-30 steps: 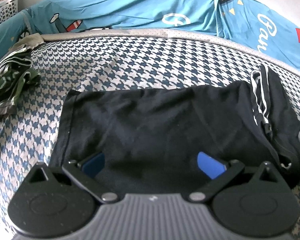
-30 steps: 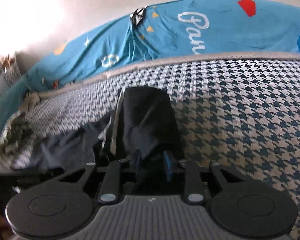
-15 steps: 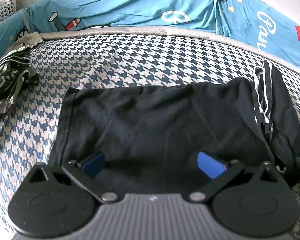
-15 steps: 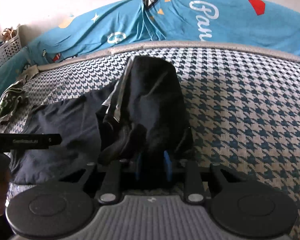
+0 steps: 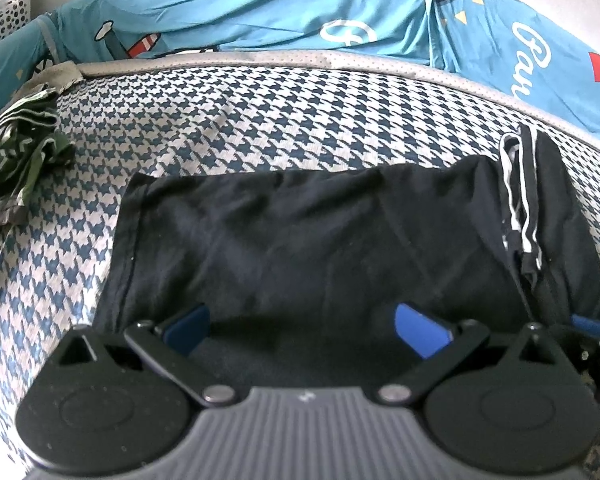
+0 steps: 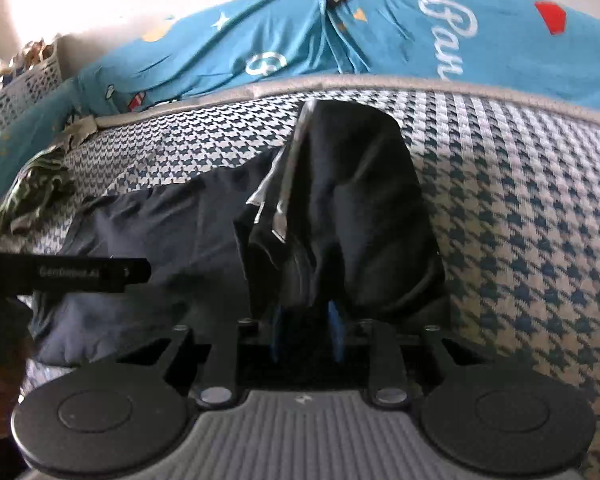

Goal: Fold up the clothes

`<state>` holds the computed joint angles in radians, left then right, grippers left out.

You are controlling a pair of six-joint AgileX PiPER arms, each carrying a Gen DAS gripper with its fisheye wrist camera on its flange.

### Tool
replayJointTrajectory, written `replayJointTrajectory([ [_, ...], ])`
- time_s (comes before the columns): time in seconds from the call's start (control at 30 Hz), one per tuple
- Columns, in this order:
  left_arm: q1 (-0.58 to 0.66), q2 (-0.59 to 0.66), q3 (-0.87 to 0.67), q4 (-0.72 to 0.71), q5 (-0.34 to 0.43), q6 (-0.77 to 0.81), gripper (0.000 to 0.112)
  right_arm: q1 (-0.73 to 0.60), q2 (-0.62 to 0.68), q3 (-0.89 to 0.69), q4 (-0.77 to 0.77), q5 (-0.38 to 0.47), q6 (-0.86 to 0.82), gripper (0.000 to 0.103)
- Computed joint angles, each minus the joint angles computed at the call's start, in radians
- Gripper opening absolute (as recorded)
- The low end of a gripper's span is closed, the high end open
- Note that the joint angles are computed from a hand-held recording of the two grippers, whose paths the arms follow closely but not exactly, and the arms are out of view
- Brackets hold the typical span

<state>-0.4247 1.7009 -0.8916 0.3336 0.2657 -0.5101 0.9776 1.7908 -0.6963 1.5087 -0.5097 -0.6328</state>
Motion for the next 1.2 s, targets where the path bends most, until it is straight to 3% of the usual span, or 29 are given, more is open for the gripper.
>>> replayJointTrajectory([
  [0.13,0.010,0.000,-0.004,-0.039,0.005,0.029,0.103,-0.007,-0.038,0.017,-0.049,0.022,0.044,0.029],
  [0.37,0.018,-0.002,-0.008,-0.064,0.004,0.042,0.103,-0.027,-0.093,-0.008,-0.076,-0.065,0.008,0.028],
  [0.57,0.006,0.003,-0.009,0.013,0.007,-0.033,0.103,-0.138,-0.049,-0.063,-0.181,-0.060,0.083,0.028],
  [0.77,0.014,0.010,-0.014,-0.019,0.013,-0.014,0.103,-0.204,0.009,-0.121,-0.240,-0.053,0.108,0.028],
  [1.2,0.023,0.014,-0.016,-0.010,0.029,-0.037,0.103,-0.279,0.181,-0.292,-0.214,0.093,-0.023,0.029],
])
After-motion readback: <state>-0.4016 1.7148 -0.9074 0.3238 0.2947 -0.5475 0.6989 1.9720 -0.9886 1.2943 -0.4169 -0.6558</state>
